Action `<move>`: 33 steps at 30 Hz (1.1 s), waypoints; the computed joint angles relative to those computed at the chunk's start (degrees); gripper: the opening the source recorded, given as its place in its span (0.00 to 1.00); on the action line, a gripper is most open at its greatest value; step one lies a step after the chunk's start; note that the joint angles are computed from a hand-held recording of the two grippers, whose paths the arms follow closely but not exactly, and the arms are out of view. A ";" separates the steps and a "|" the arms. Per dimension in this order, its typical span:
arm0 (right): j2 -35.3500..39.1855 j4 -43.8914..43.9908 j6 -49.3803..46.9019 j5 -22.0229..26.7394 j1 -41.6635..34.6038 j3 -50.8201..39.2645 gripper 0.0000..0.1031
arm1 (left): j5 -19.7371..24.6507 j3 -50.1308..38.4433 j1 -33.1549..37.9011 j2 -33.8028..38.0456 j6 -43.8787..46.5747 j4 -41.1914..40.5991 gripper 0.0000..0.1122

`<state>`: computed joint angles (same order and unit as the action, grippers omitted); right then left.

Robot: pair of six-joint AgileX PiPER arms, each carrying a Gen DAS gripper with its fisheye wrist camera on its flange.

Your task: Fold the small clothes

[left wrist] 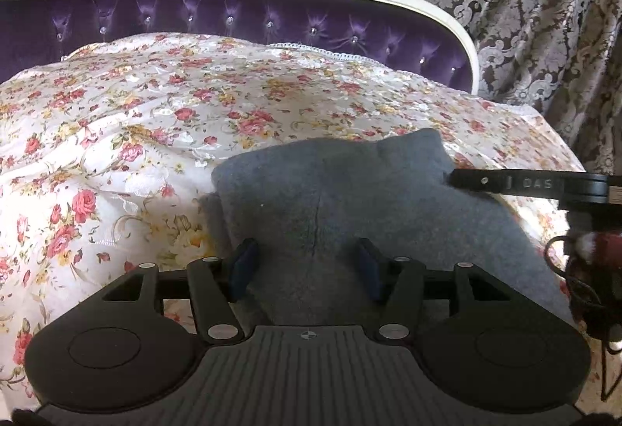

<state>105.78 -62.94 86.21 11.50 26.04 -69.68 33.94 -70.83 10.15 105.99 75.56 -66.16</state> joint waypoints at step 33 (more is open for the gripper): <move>-13.61 -5.56 24.83 47.31 36.31 6.64 0.99 | -5.50 20.84 0.57 -29.22 -13.57 13.62 0.91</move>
